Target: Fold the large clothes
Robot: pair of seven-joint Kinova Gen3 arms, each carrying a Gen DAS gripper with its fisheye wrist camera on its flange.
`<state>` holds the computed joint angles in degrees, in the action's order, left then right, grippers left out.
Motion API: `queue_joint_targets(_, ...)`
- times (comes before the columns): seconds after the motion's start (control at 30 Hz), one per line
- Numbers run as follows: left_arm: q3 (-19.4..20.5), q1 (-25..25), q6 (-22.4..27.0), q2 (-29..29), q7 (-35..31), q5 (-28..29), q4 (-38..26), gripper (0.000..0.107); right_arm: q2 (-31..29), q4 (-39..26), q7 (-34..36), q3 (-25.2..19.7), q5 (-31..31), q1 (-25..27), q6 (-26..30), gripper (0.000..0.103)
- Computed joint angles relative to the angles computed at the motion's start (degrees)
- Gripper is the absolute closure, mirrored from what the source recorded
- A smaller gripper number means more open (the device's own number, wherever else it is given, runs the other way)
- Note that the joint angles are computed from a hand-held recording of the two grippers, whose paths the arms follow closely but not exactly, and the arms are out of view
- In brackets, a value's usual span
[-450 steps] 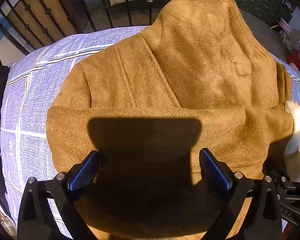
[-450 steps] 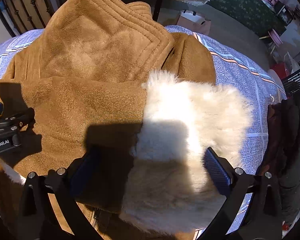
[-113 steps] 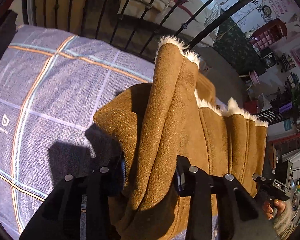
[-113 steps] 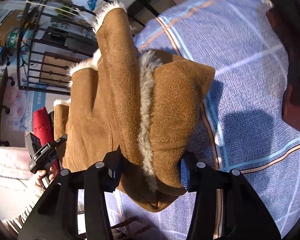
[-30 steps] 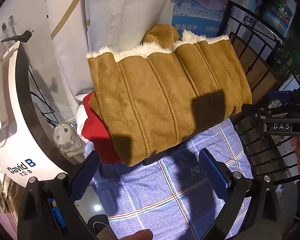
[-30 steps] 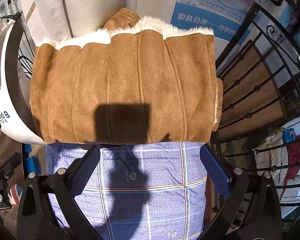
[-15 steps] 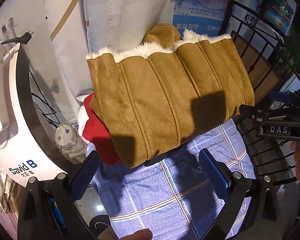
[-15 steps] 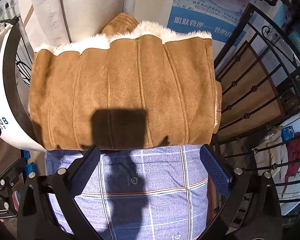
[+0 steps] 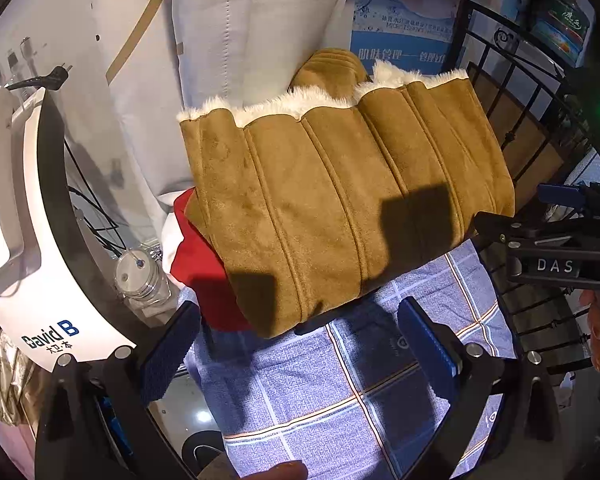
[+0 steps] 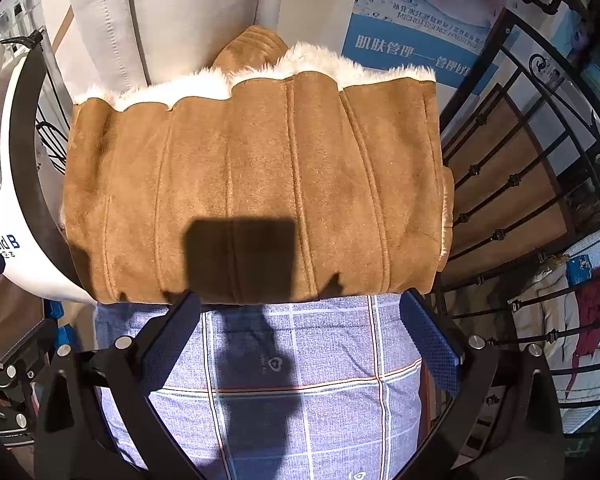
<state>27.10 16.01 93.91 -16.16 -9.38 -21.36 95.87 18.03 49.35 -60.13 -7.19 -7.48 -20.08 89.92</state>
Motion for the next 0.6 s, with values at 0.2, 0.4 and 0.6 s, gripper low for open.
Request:
queue_joint_targets(0.2, -0.09, 0.08, 0.06, 0.04, -0.10, 0.07, 0.09, 0.010, -0.33, 0.61, -0.23, 0.01, -0.24, 0.15, -0.31, 0.005)
queue_joint_targets(0.4, -0.07, 0.20, 0.03, 0.19, -0.01, 0.06, 0.06, 0.010, -0.59, 1.14, -0.99, 0.04, -0.14, 0.05, -0.72, 0.005)
queue_joint_targets(0.6, -0.19, 0.20, 0.07, 0.31, 0.24, -0.15, 0.23, 0.010, -1.42, 2.30, -2.06, 0.09, 0.11, -0.03, -1.97, 0.005)
